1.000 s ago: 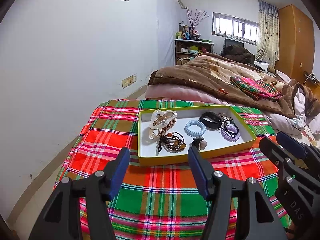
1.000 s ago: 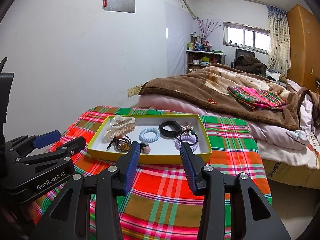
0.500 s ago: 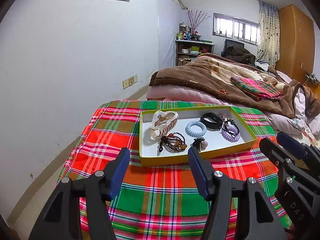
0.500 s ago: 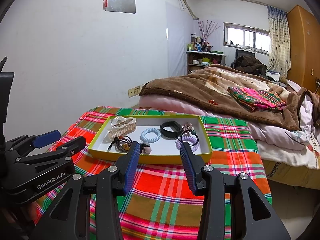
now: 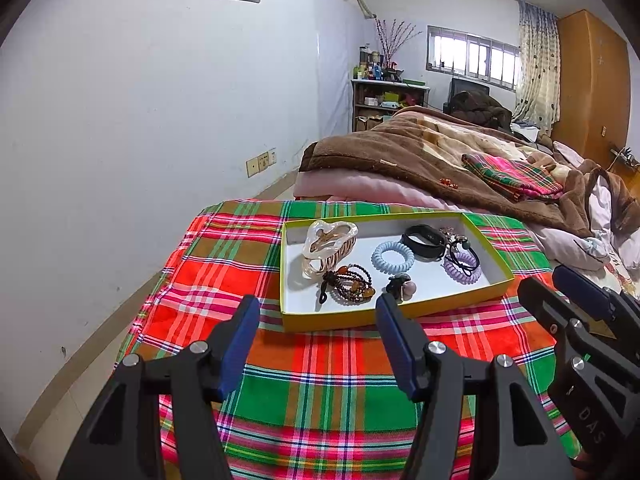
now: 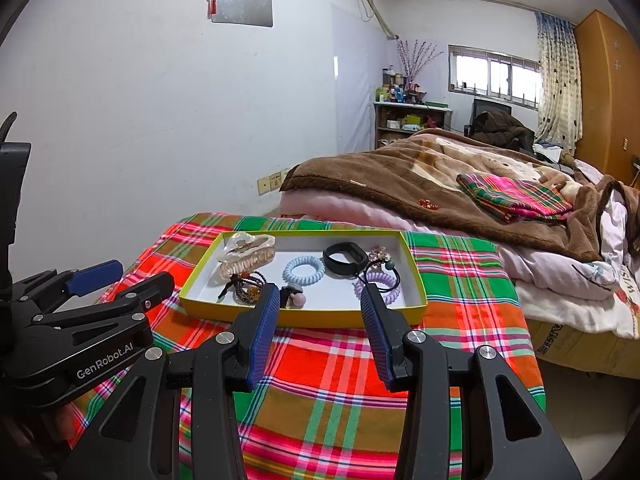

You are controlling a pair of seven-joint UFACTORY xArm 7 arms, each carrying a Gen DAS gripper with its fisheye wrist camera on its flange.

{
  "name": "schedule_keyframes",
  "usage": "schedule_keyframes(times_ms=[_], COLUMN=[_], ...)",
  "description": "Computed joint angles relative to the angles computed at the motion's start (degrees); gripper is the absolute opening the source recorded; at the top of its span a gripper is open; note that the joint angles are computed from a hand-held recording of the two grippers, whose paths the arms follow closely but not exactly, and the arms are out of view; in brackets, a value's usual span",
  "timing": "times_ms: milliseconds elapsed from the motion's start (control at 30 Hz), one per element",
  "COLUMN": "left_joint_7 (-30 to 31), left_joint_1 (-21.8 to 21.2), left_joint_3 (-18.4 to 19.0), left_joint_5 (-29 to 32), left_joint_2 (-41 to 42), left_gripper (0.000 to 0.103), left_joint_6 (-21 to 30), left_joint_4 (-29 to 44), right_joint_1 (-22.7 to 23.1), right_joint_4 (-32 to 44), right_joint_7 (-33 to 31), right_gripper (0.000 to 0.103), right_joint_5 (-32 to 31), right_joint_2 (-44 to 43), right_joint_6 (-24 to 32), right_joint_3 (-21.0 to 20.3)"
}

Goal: Organize jewelry

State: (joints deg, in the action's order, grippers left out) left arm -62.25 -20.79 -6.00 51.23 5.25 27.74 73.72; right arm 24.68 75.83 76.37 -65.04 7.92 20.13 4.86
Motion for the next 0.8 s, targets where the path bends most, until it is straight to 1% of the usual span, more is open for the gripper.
schedule_keyframes(times_ms=[800], left_joint_7=[1.51], left_joint_1=[0.12], left_joint_3=[-0.21], left_joint_5=[-1.45], left_joint_2=[-0.18], left_gripper=[0.062], left_joint_6=[0.8], left_joint_4=[0.06], right_joint_1=[0.16], right_joint_4=[0.13], right_joint_7=[-0.03], right_gripper=[0.043], right_joint_5=[0.14], right_joint_2=[0.28], right_joint_6=[-0.22], right_joint_3=[-0.21])
